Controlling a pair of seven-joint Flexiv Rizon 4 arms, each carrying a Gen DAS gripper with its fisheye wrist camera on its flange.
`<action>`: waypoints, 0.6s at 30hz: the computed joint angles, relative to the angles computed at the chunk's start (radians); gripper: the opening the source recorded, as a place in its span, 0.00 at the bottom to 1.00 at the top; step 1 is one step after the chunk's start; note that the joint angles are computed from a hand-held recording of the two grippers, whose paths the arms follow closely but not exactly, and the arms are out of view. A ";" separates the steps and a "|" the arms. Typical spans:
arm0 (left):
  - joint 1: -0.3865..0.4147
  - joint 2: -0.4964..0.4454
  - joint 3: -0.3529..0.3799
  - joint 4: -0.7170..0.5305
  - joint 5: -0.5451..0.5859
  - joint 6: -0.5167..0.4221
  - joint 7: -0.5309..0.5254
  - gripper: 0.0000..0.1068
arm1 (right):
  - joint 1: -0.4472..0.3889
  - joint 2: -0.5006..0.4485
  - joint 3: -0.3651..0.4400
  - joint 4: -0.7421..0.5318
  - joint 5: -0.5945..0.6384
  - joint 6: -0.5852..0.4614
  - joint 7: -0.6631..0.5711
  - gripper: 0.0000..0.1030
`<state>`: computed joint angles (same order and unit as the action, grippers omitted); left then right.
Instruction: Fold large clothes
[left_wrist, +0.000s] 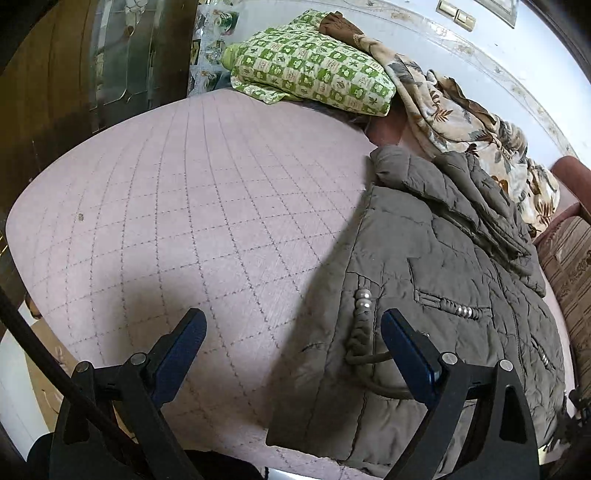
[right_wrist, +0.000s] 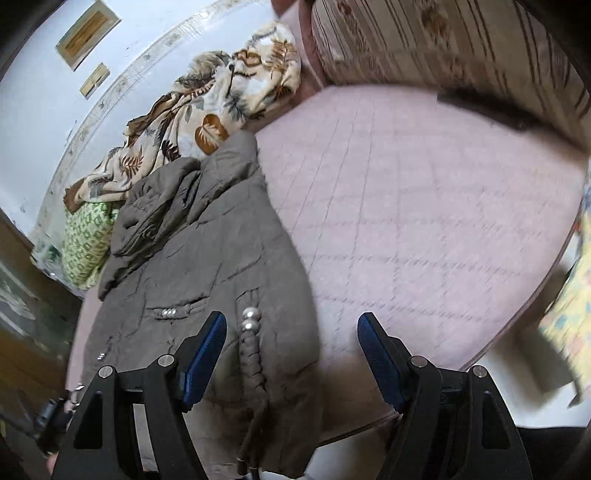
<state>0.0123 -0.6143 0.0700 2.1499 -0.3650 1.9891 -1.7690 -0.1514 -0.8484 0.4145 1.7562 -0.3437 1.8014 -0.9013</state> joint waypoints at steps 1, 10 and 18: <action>0.001 -0.001 -0.003 0.000 0.003 -0.005 0.001 0.89 | -0.032 -0.018 0.044 -0.010 -0.020 -0.025 -0.002 0.75; 0.185 -0.007 -0.168 0.017 0.141 -0.055 -0.107 0.89 | -0.114 -0.099 0.226 -0.053 -0.008 -0.119 -0.116 0.69; 0.030 -0.022 -0.085 -0.003 0.158 -0.060 -0.066 0.89 | -0.079 -0.088 0.246 -0.018 0.031 -0.106 -0.196 0.68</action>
<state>0.0419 -0.6363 -0.0154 2.1471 -0.2074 1.9293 -1.8347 -0.2299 -0.9364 0.6609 1.7381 -0.3130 1.6952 -1.0969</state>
